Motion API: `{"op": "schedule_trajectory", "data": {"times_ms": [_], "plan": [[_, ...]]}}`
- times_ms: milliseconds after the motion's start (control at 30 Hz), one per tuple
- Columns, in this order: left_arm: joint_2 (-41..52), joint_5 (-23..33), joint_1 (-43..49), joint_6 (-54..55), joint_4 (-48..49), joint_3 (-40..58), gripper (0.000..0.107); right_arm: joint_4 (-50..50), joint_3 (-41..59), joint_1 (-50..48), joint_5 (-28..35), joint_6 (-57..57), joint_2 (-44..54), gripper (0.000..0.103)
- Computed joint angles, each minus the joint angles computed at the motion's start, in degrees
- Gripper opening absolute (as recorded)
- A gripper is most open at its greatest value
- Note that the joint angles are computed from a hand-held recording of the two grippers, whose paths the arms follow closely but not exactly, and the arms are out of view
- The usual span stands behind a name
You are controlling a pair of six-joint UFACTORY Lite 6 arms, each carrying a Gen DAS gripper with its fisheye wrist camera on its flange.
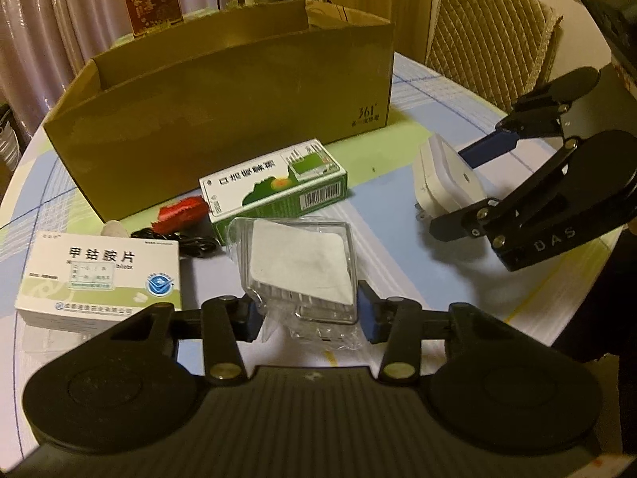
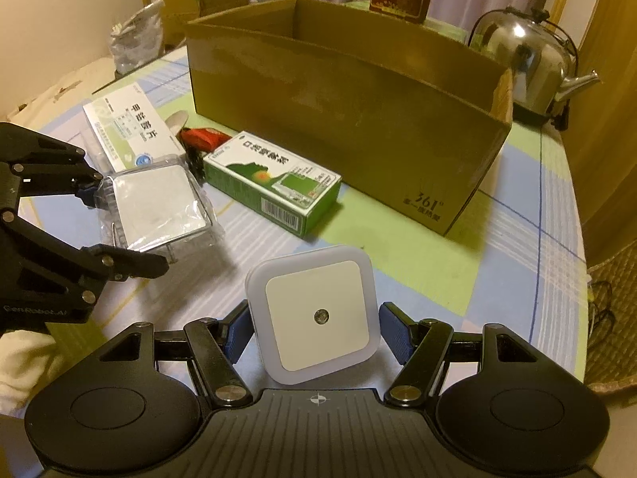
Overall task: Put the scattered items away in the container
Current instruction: 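Lift both held items and carry them over the cardboard box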
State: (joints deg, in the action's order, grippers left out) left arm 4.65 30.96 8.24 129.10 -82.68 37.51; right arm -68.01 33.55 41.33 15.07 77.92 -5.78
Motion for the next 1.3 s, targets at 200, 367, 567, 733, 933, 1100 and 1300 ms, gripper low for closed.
{"op": "schedule_trajectory", "data": {"times_ms": [200,367,567,733,933,1100,1300], "plan": [[-3.5,1.9,1.6,-3.8,3.4,-0.1,0.04,4.4,0.8,1.9,2.9,-3.9,-2.4,0.065],[-6.4,3.6,2.8,-6.9,6.0,0.0,0.04,6.5,1.5,3.6,5.5,-5.5,-4.4,0.065],[-8.8,5.3,4.4,-8.7,7.7,-0.1,0.04,8.8,1.8,5.9,8.8,-7.1,-7.4,0.065],[-11.2,6.6,5.9,-10.1,9.5,-0.8,0.04,10.0,2.1,7.6,11.2,-7.6,-9.3,0.065],[-13.2,8.4,7.8,-11.5,11.1,-0.8,0.04,10.7,2.7,9.5,13.7,-7.8,-10.9,0.065],[-14.1,9.3,8.7,-12.9,12.5,-0.1,0.04,11.0,3.5,10.2,15.1,-8.4,-11.6,0.065],[-13.5,9.8,8.8,-14.3,13.1,2.4,0.04,11.6,5.1,9.5,15.8,-10.1,-12.0,0.065]]}}
